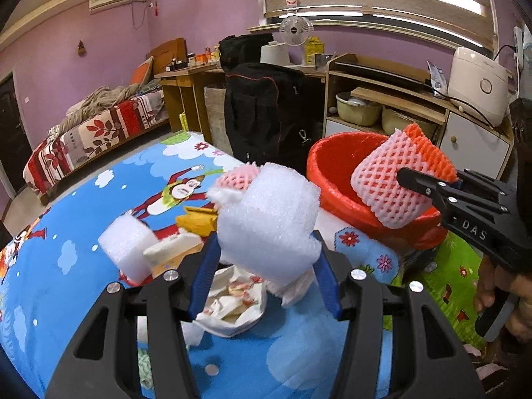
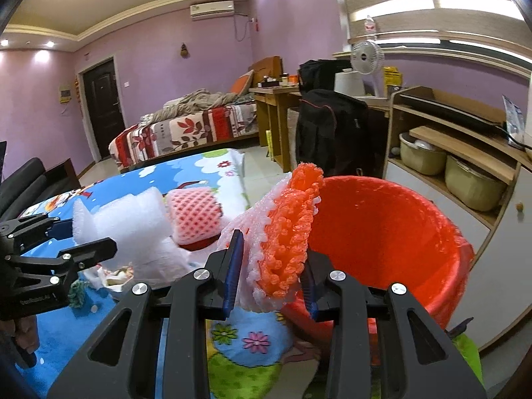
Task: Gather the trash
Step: 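Carry both items over the red bin and open both tools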
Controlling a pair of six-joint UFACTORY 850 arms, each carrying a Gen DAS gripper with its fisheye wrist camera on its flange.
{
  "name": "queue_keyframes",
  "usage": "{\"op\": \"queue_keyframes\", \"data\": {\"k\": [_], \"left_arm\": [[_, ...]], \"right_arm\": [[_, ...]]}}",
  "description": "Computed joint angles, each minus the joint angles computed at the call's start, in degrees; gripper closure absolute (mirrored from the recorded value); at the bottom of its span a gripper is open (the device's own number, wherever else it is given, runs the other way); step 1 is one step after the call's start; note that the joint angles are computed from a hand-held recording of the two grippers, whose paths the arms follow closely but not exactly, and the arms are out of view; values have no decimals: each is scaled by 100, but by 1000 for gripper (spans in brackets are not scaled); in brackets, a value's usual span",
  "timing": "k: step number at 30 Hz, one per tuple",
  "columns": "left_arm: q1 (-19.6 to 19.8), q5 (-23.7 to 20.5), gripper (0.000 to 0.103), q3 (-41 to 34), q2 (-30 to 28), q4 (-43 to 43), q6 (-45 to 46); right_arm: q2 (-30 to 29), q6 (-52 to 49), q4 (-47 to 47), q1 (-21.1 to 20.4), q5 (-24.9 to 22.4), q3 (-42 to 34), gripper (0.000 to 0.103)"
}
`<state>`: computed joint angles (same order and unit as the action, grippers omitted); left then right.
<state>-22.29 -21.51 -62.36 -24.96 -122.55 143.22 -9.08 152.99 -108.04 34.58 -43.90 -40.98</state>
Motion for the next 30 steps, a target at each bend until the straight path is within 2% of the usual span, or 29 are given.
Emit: {"op": "queue_keyframes", "data": {"k": [12, 19, 30], "left_arm": [[-319, -25, 50, -417, -169, 298, -380], [-580, -73, 50, -867, -406, 1128, -1358], [-748, -324, 50, -1575, -845, 2500, -3105]], "right_arm": [[288, -129, 161, -351, -45, 290, 70], [526, -511, 365, -701, 35, 431, 70], [753, -687, 376, -1107, 228, 617, 70]]}}
